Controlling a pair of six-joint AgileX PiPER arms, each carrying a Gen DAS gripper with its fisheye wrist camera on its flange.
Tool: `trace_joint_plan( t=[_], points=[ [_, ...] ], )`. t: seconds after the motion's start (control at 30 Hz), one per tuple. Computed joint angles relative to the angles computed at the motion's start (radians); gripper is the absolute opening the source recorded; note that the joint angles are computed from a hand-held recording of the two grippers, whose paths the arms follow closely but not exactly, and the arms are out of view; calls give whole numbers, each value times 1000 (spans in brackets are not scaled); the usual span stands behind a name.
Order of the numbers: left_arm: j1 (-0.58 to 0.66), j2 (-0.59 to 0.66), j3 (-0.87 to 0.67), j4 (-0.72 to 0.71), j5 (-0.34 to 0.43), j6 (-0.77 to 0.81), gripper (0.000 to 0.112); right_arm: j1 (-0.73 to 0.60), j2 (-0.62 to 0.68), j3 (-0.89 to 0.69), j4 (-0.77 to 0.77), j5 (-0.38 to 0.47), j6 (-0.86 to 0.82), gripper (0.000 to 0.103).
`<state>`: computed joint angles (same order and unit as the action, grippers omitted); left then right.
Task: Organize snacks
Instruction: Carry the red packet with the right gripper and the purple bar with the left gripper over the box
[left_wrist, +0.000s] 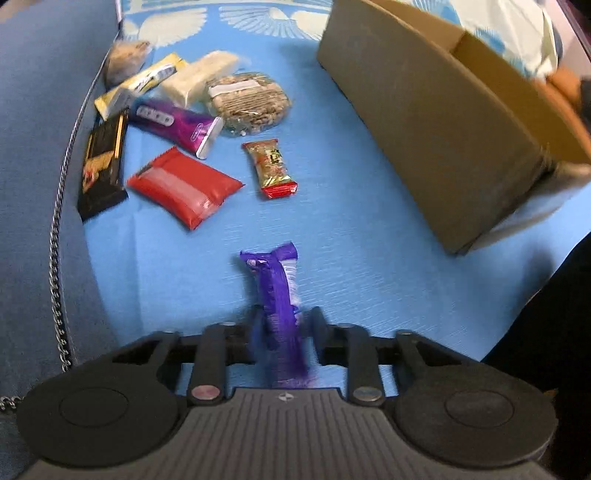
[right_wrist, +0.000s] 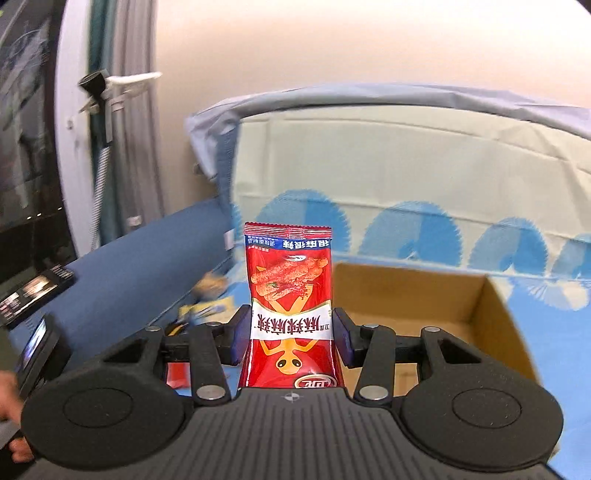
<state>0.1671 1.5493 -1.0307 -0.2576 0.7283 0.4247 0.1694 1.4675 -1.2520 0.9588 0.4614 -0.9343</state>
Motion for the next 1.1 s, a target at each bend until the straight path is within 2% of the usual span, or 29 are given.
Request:
trace_joint_plan(
  t=[0.1,0.23,0.33,0.47,0.63,0.7,0.87,1.1],
  points=[
    [-11,-33,34,12,-39,-20,15,-60,80,-71,16,-4,-14,48],
    [70,-112,87,-192,-88,133,15,-81,178,-103,46,-85,-31,48],
    [116,-168,104,-287,-85,169,15,-96,216,-107,10,-124,56,48],
    [97,-198,77,-239,-69,28,15,-119,219,-103,88,-132,14,48],
    [-35,-172,-39,-132,-77,-191,15,-122,243,-145,-110,-125,254,48],
    [-98,-134,-119,-100,-90,-260,15,-129,251,-160,-167,-115,331,48],
    [-242,-21,-331,-13,-106,-421,15,-153,263,-183,-191,-99,424,48],
    [-393,153,-588,81,-99,-601,15,-170,263,-176,-183,-108,451,48]
  ],
)
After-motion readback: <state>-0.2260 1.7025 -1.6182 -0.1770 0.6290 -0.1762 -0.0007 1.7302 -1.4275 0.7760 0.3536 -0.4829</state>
